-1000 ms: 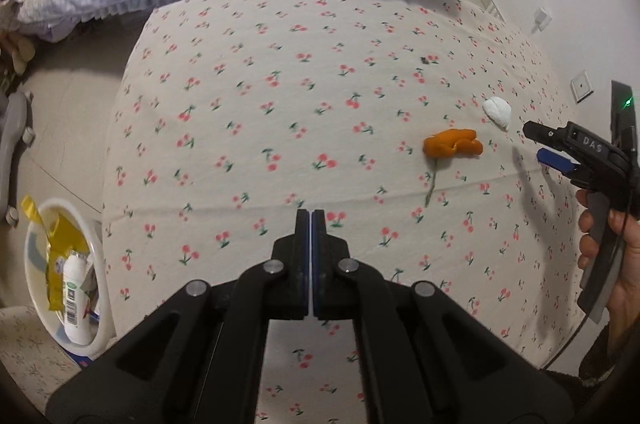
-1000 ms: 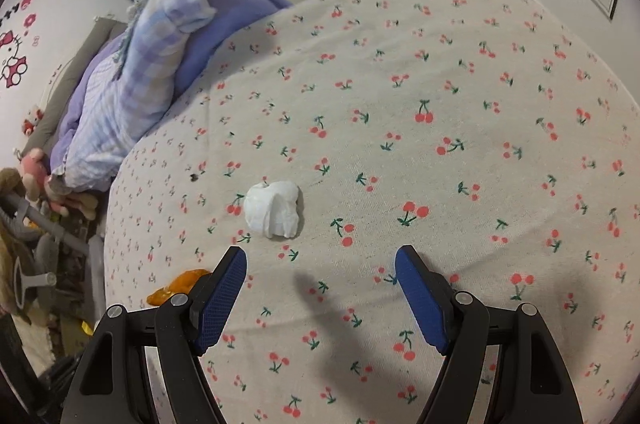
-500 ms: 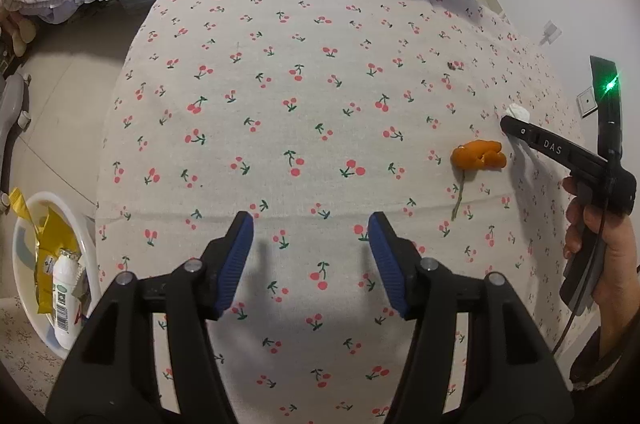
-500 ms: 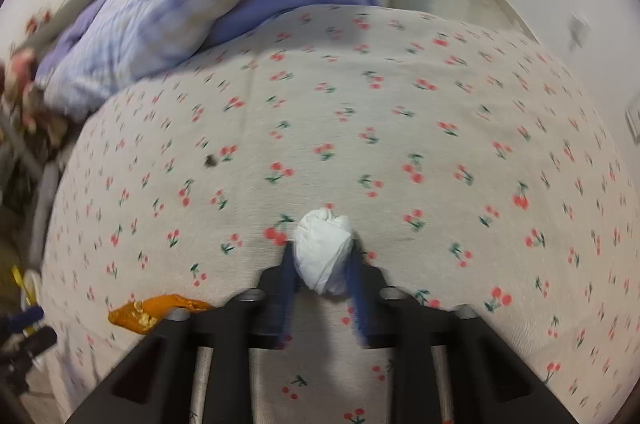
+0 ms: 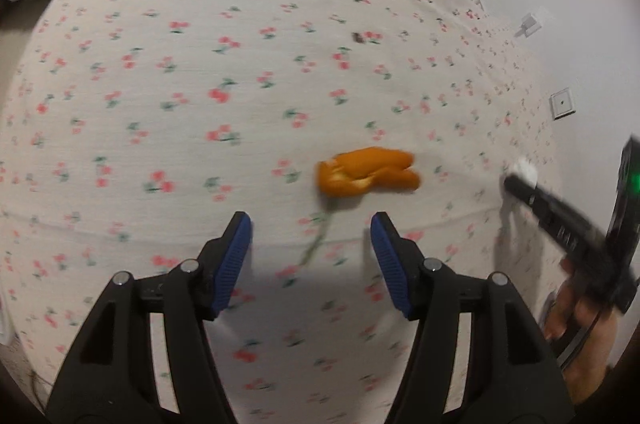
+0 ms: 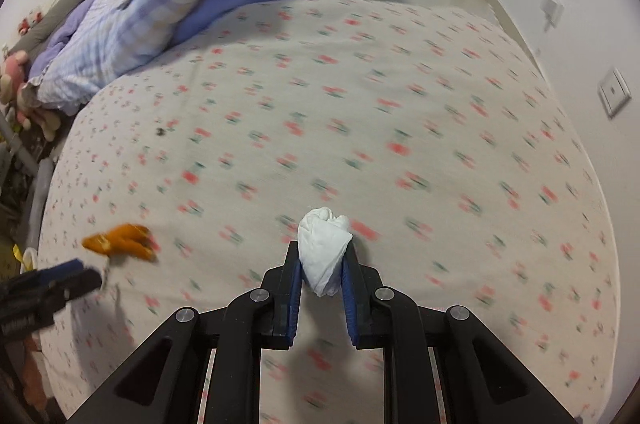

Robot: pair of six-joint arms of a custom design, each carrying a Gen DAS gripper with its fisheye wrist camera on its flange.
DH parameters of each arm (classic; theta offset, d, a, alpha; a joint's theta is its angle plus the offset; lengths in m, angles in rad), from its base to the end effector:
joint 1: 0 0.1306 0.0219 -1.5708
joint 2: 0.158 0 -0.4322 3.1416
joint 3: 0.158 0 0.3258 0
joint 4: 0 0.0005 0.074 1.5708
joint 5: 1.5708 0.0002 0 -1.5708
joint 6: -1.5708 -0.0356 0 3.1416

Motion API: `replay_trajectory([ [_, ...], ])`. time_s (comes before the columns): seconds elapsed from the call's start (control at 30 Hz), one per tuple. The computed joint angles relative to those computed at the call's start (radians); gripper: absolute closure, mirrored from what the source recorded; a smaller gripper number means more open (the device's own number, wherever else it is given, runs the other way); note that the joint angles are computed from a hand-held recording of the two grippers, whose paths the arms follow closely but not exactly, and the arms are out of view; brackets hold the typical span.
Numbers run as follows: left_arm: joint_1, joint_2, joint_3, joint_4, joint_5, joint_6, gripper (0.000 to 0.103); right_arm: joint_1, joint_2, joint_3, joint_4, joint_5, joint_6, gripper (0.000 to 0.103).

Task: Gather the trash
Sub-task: 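Grasp the white tissue with the right tool while the left tool approaches the orange peel, then grasp the orange peel with the left tool while the right tool holds the tissue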

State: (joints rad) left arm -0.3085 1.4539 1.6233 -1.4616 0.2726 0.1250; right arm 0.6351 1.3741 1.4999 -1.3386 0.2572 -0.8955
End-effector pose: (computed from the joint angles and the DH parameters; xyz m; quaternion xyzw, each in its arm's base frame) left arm 0.3689 -0.1281 0.5132 0.1087 0.9753 -0.1610 0.1054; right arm 0.3005 0.2096 0.5017 0.1494 0.9647 0.0313 0.2148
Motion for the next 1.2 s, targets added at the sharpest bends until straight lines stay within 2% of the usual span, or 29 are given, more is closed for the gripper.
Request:
replay_trajectory([
  [0.2, -0.090, 0.038, 0.035, 0.040, -0.061, 0.133, 0.040, -0.019, -0.068, -0.069, -0.016, -0.019, -0.001, 0.084],
  [0.43, -0.161, 0.078, 0.072, 0.037, -0.225, 0.221, 0.045, -0.032, -0.097, -0.097, 0.004, -0.051, -0.003, 0.084],
  [0.53, -0.188, 0.076, 0.070, 0.039, -0.285, 0.218, 0.051, -0.030, -0.095, -0.095, 0.004, -0.052, -0.007, 0.084],
  [0.63, -0.198, 0.070, 0.065, 0.039, -0.286, 0.208, 0.057, -0.022, -0.097, -0.092, -0.002, -0.053, -0.012, 0.084],
  [0.9, -0.173, -0.010, -0.012, 0.042, -0.230, 0.132, 0.073, 0.022, -0.076, -0.062, -0.023, -0.061, -0.037, 0.084],
  [1.1, -0.131, -0.075, -0.057, 0.018, -0.195, 0.058, 0.077, 0.097, -0.053, 0.000, -0.072, -0.038, -0.053, 0.084],
  [1.2, -0.085, -0.114, -0.072, 0.005, -0.167, 0.008, 0.077, 0.130, -0.048, 0.030, -0.093, -0.030, -0.077, 0.084],
])
